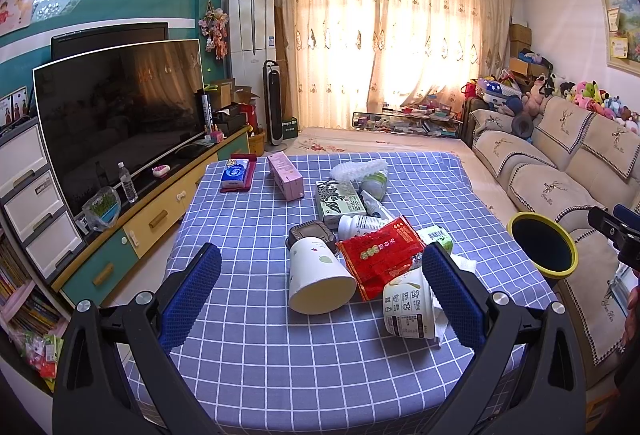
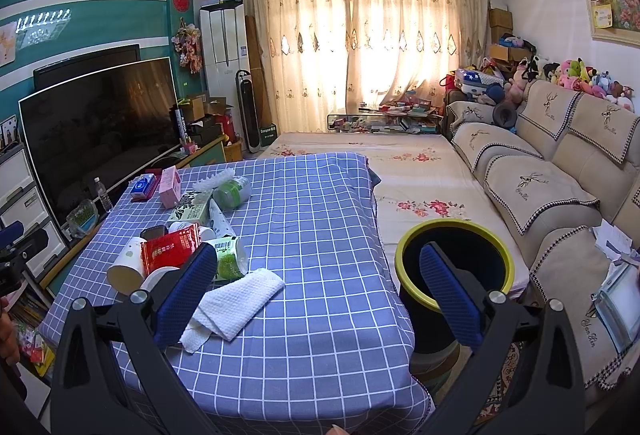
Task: Collect trash
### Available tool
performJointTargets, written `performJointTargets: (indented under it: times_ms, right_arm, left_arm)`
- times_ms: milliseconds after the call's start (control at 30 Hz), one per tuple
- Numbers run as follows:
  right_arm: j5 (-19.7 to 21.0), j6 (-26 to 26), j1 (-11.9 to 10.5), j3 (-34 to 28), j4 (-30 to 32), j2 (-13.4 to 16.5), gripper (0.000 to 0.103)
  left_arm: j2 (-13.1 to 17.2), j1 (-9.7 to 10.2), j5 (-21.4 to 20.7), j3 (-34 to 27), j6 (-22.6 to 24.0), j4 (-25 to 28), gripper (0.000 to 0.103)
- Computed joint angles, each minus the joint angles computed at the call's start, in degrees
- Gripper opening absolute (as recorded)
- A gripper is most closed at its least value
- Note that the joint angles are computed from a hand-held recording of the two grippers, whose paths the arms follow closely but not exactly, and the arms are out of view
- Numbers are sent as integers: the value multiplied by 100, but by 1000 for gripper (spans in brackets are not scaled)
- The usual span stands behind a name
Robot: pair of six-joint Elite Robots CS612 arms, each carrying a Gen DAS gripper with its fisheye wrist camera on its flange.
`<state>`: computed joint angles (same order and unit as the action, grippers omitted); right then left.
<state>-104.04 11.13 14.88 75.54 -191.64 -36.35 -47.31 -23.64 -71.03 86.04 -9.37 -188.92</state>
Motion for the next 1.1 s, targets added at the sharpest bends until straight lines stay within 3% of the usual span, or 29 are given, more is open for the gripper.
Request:
performJointTargets:
  times_ms: [833,1100]
  right_arm:
    - [30,1,0,-66,94,44,97]
    - [558,-54,-25,-242,337,149,97]
  left_arm:
    - [-14,-9,11,10,15,21,99]
    - [-22,44,249,5,-96,-8,99]
